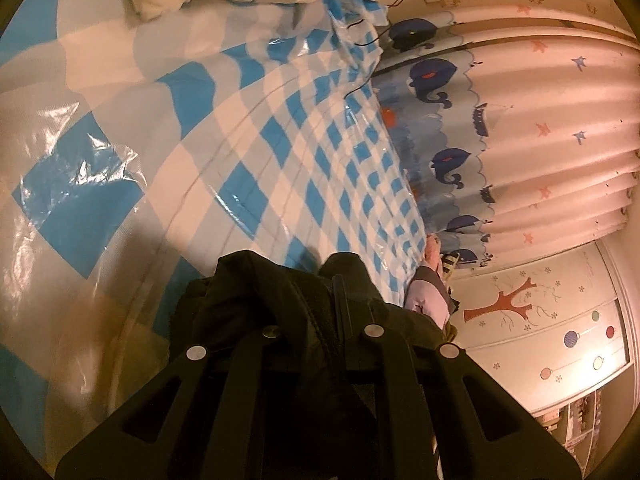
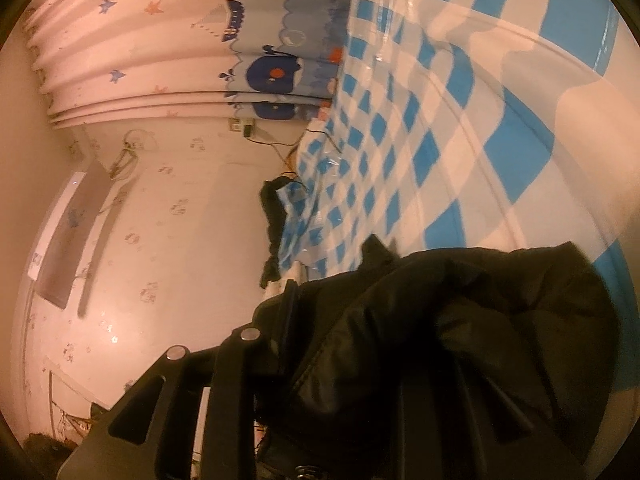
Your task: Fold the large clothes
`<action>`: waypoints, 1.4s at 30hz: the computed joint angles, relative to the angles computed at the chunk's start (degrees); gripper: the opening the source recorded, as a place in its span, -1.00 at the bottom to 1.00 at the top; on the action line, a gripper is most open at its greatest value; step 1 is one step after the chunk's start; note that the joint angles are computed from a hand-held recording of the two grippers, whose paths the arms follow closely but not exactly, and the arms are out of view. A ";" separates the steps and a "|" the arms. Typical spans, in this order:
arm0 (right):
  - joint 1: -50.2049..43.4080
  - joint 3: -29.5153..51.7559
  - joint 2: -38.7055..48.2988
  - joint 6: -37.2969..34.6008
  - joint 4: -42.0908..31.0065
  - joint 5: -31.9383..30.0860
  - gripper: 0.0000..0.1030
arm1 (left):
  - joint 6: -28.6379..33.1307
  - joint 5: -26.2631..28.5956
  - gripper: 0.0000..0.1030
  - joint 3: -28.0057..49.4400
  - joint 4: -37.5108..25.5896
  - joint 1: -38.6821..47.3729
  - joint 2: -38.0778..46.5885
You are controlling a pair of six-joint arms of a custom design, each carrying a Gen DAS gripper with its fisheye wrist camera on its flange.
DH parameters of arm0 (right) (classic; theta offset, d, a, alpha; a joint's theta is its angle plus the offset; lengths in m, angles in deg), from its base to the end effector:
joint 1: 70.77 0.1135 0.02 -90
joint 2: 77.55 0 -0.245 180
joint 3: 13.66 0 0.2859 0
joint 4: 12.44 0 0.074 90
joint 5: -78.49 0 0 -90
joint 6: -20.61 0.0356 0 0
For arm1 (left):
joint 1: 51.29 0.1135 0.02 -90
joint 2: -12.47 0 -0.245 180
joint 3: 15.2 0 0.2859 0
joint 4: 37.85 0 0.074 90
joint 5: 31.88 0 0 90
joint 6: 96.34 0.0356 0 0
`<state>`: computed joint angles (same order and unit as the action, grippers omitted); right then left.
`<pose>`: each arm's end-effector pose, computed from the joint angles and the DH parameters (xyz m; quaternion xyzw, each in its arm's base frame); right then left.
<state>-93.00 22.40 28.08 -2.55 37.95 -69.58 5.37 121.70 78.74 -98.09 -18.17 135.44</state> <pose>0.2646 -0.0755 0.0510 0.2993 0.7052 0.5582 0.3186 0.3562 0.1943 0.0905 -0.1546 0.8358 -0.4849 0.2059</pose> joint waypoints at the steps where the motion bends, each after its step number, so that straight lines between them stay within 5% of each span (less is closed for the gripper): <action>1: 0.05 0.39 0.59 -0.42 -0.68 0.11 -0.53 | -1.15 -0.52 -0.83 -0.27 1.53 -0.42 0.19; 10: 0.66 5.69 2.78 -3.95 -12.47 0.64 -0.47 | -7.30 -5.92 -0.78 0.25 7.85 -3.57 2.67; 12: 0.68 6.13 1.50 -3.61 -14.03 -0.23 -0.21 | -6.81 -6.31 -0.71 0.69 6.90 -3.79 2.25; 13: 0.61 5.94 0.20 -2.26 -13.31 -1.10 0.09 | -6.67 -5.78 -0.65 1.26 5.60 -3.66 2.00; 16: 0.23 4.96 -2.13 4.33 -7.82 -3.08 0.72 | -8.24 -0.30 -0.01 3.04 1.96 -1.96 1.67; 18: 0.02 4.19 -4.19 8.10 -5.83 -3.16 0.81 | -10.71 3.10 0.50 3.42 0.91 -0.93 0.61; 23: -1.42 1.42 -7.09 18.05 0.99 -2.94 0.85 | -22.54 10.24 0.72 0.78 7.78 1.22 -4.74; 26: -0.58 0.35 -17.01 8.78 -14.25 -2.07 0.85 | -19.73 10.48 0.73 -0.27 6.12 1.43 -9.05; 31: 11.51 7.87 -35.04 -24.30 -58.54 9.94 0.85 | 9.90 8.83 0.73 1.02 -15.25 -1.95 -13.85; 33: 17.75 12.52 -35.11 -32.31 -67.96 18.31 0.85 | 14.27 5.40 0.73 -1.30 -16.43 -5.22 -16.92; 36: 28.00 21.08 -29.43 -40.62 -76.44 36.58 0.85 | 10.59 -0.01 0.73 -8.33 -7.55 -11.12 -23.12; 42: 31.67 28.29 -12.37 -40.51 -72.36 48.22 0.85 | -4.85 -15.09 0.73 -16.98 15.84 -23.68 -25.16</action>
